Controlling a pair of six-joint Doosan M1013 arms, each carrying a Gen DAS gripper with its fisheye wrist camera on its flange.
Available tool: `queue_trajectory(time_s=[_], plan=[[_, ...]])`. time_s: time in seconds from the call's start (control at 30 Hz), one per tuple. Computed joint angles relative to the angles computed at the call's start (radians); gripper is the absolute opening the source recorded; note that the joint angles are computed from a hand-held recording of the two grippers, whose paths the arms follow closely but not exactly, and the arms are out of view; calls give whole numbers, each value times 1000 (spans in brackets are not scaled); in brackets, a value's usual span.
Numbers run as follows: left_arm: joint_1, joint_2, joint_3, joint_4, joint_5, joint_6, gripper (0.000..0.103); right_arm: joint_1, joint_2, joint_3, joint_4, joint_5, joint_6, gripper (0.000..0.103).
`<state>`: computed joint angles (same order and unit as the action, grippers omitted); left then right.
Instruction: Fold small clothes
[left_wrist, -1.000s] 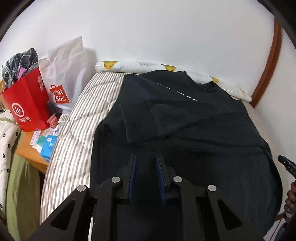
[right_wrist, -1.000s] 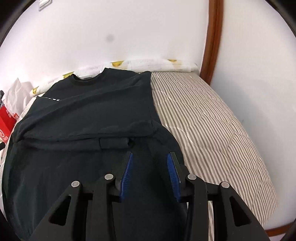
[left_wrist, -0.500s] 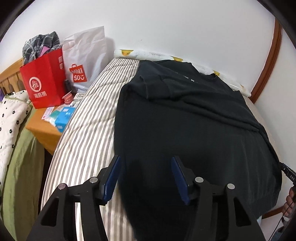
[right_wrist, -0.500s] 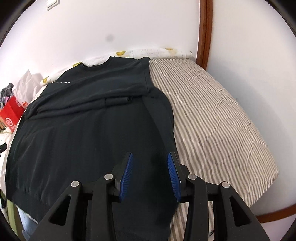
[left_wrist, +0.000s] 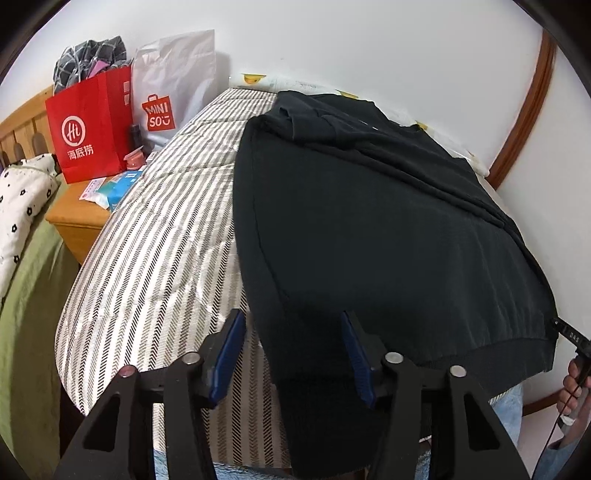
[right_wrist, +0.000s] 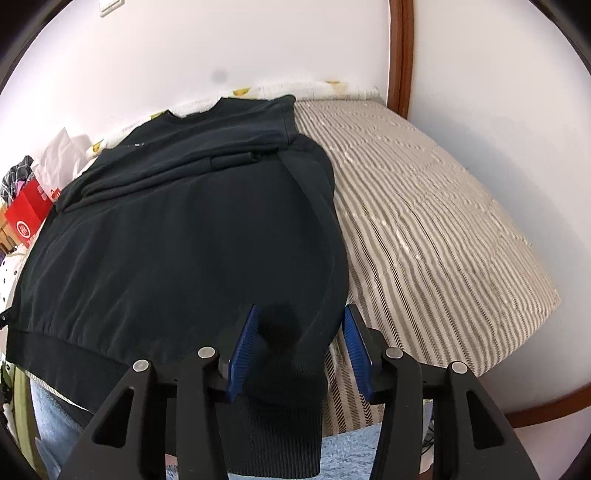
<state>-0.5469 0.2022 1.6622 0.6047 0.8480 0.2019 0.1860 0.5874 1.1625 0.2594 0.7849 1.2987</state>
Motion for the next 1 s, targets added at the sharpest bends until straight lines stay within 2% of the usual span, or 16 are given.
queue_trajectory(time_s=[0.07,0.13,0.2,0.23,0.27,0.3,0.33,0.4,0.63,0.8,1.0], plan=[[-8,6,-4,25,21,-11,47,2,11,-8,-5,12,8,47],[-17,18,-16,46,56,-7,40,5,22,-16,-3,17,15,47],[-21,28,-28,55,87,5,27,9,22,-6,-5,-21,23,45],[-19,29,-31,50,83,9,24,10,24,-7,-4,-27,21,37],[-16,29,-32,45,79,7,16,10,26,-7,20,-33,-1,30],[-12,28,-32,39,75,1,10,10,28,-10,36,-34,-18,16],[-8,25,-30,28,66,-5,10,12,29,-13,30,-37,-22,8],[-8,14,-25,27,58,-20,7,13,30,-18,32,-33,-48,7],[-42,-43,-1,76,36,-30,7,-34,-9,12,198,-23,-138,5],[-68,-73,5,133,37,-58,7,-40,-56,55,253,-80,-195,5],[-51,-80,3,224,-13,-132,7,-44,-56,38,352,-104,-262,5]])
